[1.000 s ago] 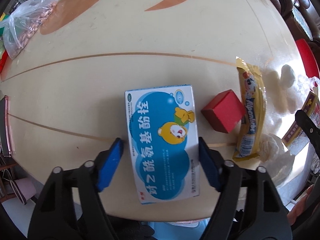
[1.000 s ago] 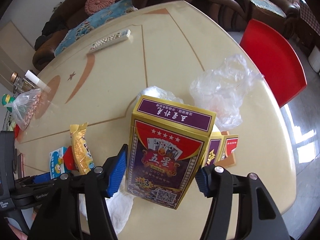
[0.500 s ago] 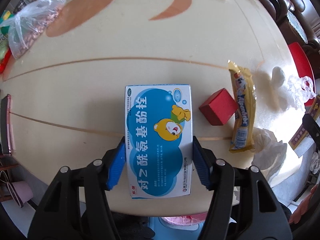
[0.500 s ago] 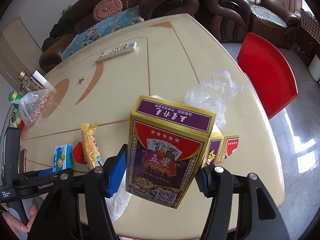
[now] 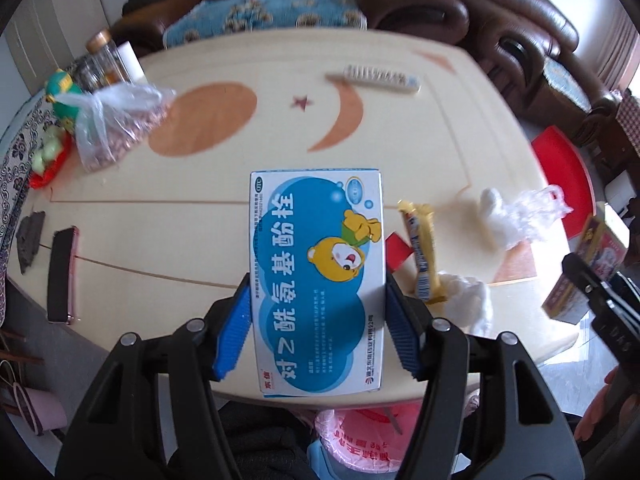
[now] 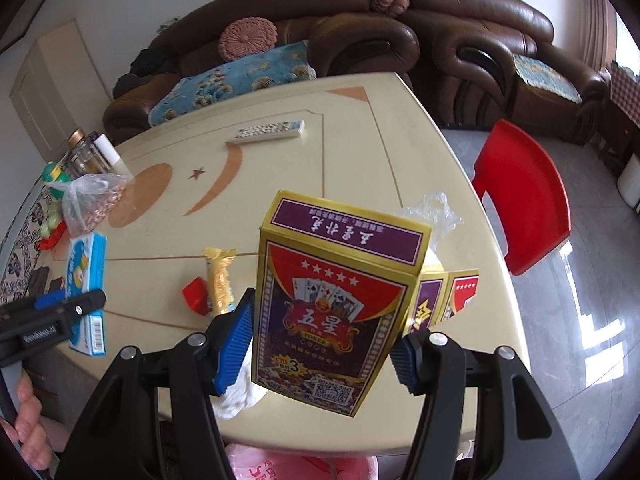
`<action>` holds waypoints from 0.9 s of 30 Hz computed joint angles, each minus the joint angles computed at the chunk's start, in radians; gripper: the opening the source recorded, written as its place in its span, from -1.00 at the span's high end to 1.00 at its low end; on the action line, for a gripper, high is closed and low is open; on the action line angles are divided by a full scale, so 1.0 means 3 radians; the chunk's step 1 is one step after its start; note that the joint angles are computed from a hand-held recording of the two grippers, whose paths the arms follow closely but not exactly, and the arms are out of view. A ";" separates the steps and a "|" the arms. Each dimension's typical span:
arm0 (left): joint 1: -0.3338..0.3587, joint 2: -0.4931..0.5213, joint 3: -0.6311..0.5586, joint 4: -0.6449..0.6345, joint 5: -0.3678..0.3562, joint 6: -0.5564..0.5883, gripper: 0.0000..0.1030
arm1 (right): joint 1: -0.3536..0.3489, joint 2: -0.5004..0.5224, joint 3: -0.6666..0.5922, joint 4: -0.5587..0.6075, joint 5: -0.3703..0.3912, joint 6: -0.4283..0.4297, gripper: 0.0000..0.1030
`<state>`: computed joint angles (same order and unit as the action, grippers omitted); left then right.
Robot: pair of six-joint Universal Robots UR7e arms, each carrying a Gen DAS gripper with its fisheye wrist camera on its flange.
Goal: Collect trash
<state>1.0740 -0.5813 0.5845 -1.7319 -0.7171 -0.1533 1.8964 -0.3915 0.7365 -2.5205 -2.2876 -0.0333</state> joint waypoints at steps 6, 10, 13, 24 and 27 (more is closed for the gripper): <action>-0.0166 -0.0443 0.0826 -0.0805 0.0162 0.0306 -0.18 | 0.0119 -0.0227 0.0403 -0.0365 -0.0024 -0.0229 -0.14; -0.0252 -0.0656 0.1195 -0.1192 0.0175 0.0501 -0.18 | 0.0205 -0.0391 0.0684 -0.0566 -0.0022 -0.0328 -0.14; -0.0318 -0.0793 0.1410 -0.1349 0.0148 0.0562 -0.18 | 0.0255 -0.0494 0.0868 -0.0691 -0.0013 -0.0371 -0.14; -0.0507 -0.1249 0.2262 -0.2012 0.0122 0.0809 -0.18 | 0.0421 -0.0829 0.1528 -0.1126 -0.0073 -0.0534 -0.14; -0.0530 -0.1329 0.2425 -0.2043 0.0073 0.0797 -0.18 | 0.0451 -0.0888 0.1679 -0.1231 -0.0105 -0.0576 -0.14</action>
